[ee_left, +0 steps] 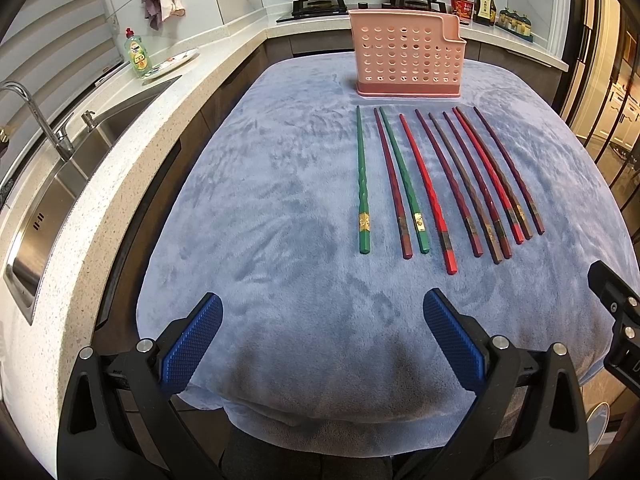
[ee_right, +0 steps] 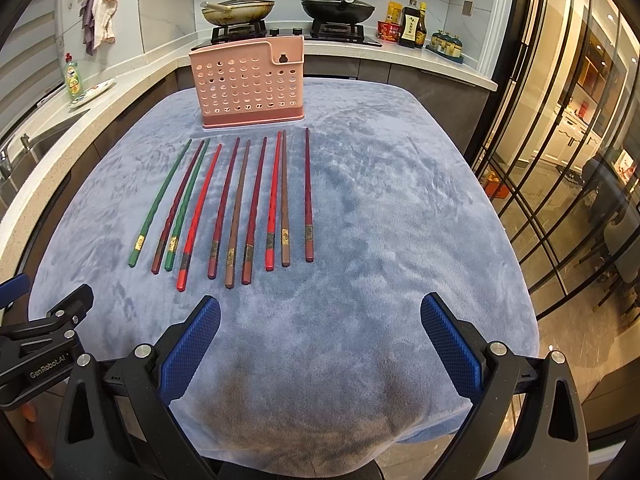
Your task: Organize utensils
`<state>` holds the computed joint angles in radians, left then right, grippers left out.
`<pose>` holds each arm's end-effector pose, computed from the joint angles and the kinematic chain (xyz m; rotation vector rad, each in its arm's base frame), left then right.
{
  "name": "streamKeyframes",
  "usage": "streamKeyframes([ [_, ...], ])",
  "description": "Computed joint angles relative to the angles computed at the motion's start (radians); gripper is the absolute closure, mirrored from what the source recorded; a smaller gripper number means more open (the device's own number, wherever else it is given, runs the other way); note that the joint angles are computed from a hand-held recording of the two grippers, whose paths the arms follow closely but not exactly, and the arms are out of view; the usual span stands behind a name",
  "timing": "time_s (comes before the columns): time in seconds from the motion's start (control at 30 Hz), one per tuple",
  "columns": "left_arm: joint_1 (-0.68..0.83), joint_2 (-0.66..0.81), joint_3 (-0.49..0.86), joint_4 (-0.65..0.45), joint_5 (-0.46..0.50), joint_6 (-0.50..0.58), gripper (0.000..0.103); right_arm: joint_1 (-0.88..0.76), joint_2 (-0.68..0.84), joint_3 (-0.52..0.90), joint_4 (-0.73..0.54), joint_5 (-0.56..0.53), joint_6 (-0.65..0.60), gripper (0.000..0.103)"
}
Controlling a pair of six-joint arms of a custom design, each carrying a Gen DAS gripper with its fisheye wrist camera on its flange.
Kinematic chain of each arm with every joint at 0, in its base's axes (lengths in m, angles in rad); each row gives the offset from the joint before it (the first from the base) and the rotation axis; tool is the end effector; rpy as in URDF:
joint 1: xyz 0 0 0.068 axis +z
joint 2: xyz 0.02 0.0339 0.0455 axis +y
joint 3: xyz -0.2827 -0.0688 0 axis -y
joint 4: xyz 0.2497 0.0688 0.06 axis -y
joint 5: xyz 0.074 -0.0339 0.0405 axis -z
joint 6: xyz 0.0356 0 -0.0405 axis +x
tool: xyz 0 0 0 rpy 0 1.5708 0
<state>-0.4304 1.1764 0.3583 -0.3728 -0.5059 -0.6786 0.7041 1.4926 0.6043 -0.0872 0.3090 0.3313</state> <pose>0.1570 -0.0531 0.1356 -0.4402 2.5079 0.3014 0.2071 0.1617 0.1501 -0.3428 2.4563 0.0408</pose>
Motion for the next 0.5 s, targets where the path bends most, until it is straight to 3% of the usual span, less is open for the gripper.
streamKeyframes([
  [0.27, 0.061, 0.016, -0.001, 0.04, 0.036, 0.027, 0.007, -0.03, -0.003, 0.008, -0.003, -0.019, -0.02, 0.007],
  [0.5, 0.162, 0.081, -0.013, 0.159, 0.108, 0.118, 0.007, -0.071, 0.042, 0.027, 0.038, -0.039, -0.042, 0.007],
])
